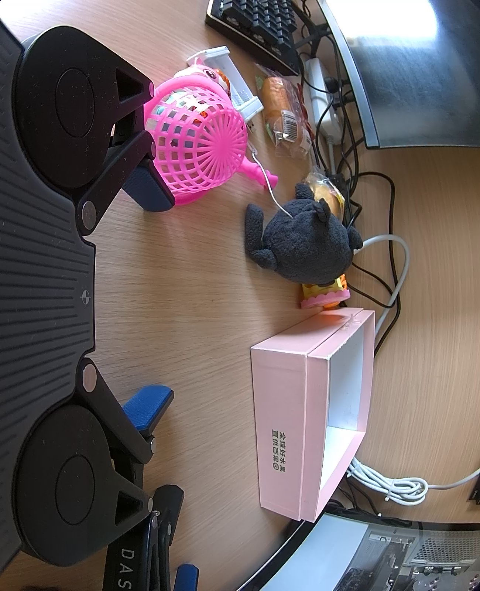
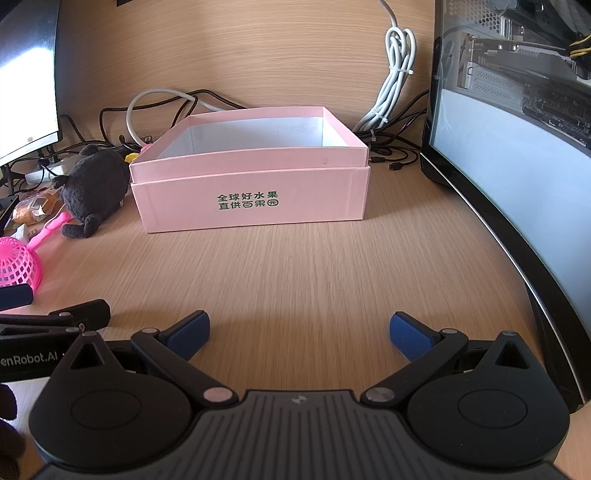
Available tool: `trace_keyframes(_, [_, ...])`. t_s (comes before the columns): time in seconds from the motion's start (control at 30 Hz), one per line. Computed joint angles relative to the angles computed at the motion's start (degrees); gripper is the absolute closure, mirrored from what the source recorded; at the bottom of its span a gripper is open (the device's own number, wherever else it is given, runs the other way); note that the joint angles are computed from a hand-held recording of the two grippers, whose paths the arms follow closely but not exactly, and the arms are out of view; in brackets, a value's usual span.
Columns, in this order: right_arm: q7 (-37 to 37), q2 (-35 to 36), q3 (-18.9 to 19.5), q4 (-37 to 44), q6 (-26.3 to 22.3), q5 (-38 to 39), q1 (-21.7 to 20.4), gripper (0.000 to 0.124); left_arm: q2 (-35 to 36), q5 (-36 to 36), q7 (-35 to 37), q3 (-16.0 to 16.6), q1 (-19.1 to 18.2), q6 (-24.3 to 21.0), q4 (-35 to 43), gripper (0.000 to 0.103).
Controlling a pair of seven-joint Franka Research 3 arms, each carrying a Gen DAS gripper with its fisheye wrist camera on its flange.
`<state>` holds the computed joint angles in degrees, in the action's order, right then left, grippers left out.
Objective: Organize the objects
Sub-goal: 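Grasp the pink mesh basket with the left tool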
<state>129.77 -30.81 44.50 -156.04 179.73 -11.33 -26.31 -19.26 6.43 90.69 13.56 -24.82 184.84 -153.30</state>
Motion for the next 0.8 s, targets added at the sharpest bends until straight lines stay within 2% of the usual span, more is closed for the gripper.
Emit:
trace_keyframes(0.17, [-0.4, 0.3, -1.2, 0.2, -1.3, 0.0, 1.3, 0.021, 0.3, 0.0, -0.3, -0.7, 0.6, 0.1, 0.2, 0.0])
trace_keyframes(0.27, [-3.1, 2.6, -7.3, 1.5, -4.4, -0.6, 6.6, 0.021, -0.2, -0.1, -0.2, 0.3, -0.2, -0.1, 0.0, 0.0])
trace_keyframes(0.33, [-2.9, 2.7, -9.2, 1.6, -5.6, -1.5, 8.5, 0.021, -1.4, -0.7, 0.9, 2.5, -2.2, -1.8, -0.1, 0.0])
trace_keyframes(0.43, [-0.7, 2.5, -9.4, 1.6, -6.1, -3.5, 8.7, 0.021, -4.1, -0.6, 2.3, -0.6, 1.6, -2.9, -1.1, 0.0])
trace_keyframes(0.47, [-0.5, 2.8, -10.1, 1.9, -6.7, -4.0, 9.2, 0.021, -5.4, -0.8, 2.9, -0.4, 1.8, -2.7, -1.7, 0.0])
trace_keyframes(0.57, [-1.5, 4.1, -14.2, 3.0, -9.2, -4.6, 13.1, 0.021, -8.9, -0.8, 3.5, -0.3, 3.8, -1.1, -2.7, 0.0])
trace_keyframes(0.63, [-2.5, 4.9, -16.9, 3.5, -10.4, -5.2, 15.7, 0.021, -9.0, 1.0, 3.4, -2.8, 8.3, 1.4, -2.6, 0.0])
trace_keyframes(0.7, [-3.5, 5.5, -19.6, 3.8, -11.0, -5.7, 18.2, 0.021, -7.9, 3.7, 4.2, -3.7, 11.1, 1.6, -1.3, 0.0])
trace_keyframes(0.73, [-4.3, 5.9, -21.0, 4.1, -11.4, -5.6, 19.5, 0.021, -7.1, 5.0, 5.5, -2.4, 10.5, 0.7, -0.3, 0.0])
trace_keyframes(0.8, [-5.8, 6.6, -23.5, 4.6, -12.3, -5.2, 22.0, 0.021, -5.9, 6.3, 10.1, 3.7, 5.1, -0.9, 1.6, 0.0])
